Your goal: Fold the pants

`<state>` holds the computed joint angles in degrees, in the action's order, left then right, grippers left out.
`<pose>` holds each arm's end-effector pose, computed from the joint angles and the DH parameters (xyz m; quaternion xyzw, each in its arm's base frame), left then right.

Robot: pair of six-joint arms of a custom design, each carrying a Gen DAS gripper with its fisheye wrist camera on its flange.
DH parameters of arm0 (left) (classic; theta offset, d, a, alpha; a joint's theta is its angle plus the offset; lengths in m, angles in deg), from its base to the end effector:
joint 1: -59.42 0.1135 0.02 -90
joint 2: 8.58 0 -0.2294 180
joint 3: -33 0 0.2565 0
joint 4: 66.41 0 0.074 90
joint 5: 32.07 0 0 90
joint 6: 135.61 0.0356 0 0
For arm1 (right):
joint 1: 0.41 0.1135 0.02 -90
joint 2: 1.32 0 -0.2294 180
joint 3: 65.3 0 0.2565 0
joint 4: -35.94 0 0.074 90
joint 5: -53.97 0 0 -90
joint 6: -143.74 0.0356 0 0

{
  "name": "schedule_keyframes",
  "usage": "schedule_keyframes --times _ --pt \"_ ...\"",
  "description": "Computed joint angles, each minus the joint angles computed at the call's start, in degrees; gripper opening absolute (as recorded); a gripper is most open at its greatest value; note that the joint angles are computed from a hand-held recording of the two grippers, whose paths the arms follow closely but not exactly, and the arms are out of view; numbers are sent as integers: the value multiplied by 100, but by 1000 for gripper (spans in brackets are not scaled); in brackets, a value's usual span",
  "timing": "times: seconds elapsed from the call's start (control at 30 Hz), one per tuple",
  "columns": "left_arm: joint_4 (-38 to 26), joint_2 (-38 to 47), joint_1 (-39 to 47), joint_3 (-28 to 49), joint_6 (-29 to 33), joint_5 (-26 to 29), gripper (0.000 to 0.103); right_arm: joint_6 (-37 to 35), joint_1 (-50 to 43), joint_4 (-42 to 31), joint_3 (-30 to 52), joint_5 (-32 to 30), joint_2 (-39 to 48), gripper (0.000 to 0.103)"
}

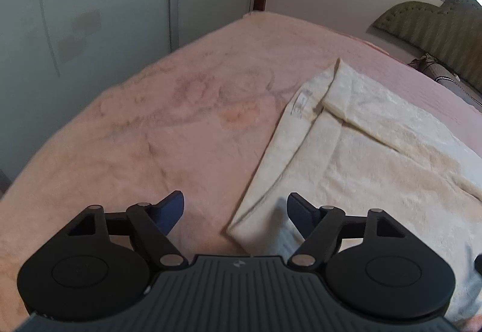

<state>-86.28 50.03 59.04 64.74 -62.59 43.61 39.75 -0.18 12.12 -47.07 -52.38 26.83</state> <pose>0.2037 0.0075 0.1144 -0.1786 0.9060 0.0593 0.3790 0.1603 0.0107 0.1175 -0.1746 0.8579 0.0686 0.4783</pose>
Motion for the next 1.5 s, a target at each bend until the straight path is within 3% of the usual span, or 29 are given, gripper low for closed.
schedule_keyframes --times 0.13,0.2,0.27,0.37,0.5,0.63,0.73,0.8,0.87,0.9,0.93,1.0,1.03,1.13,1.23,1.4,1.5 --pt "195 782 -164 736 409 -301 86 -613 -828 1729 1229 -926 2880 103" --pt "267 1217 -251 1085 448 -360 87 -740 -816 1737 2358 -663 4320 103" --pt "368 1655 -364 1366 517 -427 89 -830 -892 1695 3478 -857 5644 103" --pt "43 2203 -338 1848 501 -475 87 -499 -1020 1255 5038 -1267 7120 103" --pt "-366 1852 139 1976 598 432 88 -257 -980 560 6886 -1617 8559 103" --pt "-486 2069 -119 2545 1001 17 91 -76 -860 -749 9362 -1854 10293 103" --pt "-678 2767 -288 3366 1056 -105 91 -229 -720 -1166 10548 -1657 11136 103" --pt "-462 3342 -339 3884 1092 33 93 -426 -639 -1583 11341 -1621 11663 94" --pt "-479 3967 -453 4482 1002 -116 94 -663 -518 -2049 12083 -1418 12145 75" --pt "-509 4315 -481 4815 878 -140 94 -796 -468 -2142 12262 -1341 12301 74" --pt "-528 4554 -476 5055 773 -36 94 -959 -445 -2005 12153 -1344 12275 73" --pt "-637 5080 -448 5583 492 287 94 -1220 -472 -2250 12329 -1677 12363 50" --pt "-715 5333 -453 5855 441 403 94 -1311 -496 -2486 12505 -1856 12437 33" --pt "-988 6023 -552 6616 395 429 93 -1692 -460 -2104 11734 -1806 11980 11" --pt "-971 6280 -641 6846 289 468 93 -1859 -415 -883 10175 -1685 11111 8" --pt "-695 6262 -542 6859 -235 1273 93 -2590 -314 1511 7087 -1454 9333 7" --pt "-536 6239 -503 6884 -645 1472 94 -3134 -297 2716 5394 -1445 8343 7"
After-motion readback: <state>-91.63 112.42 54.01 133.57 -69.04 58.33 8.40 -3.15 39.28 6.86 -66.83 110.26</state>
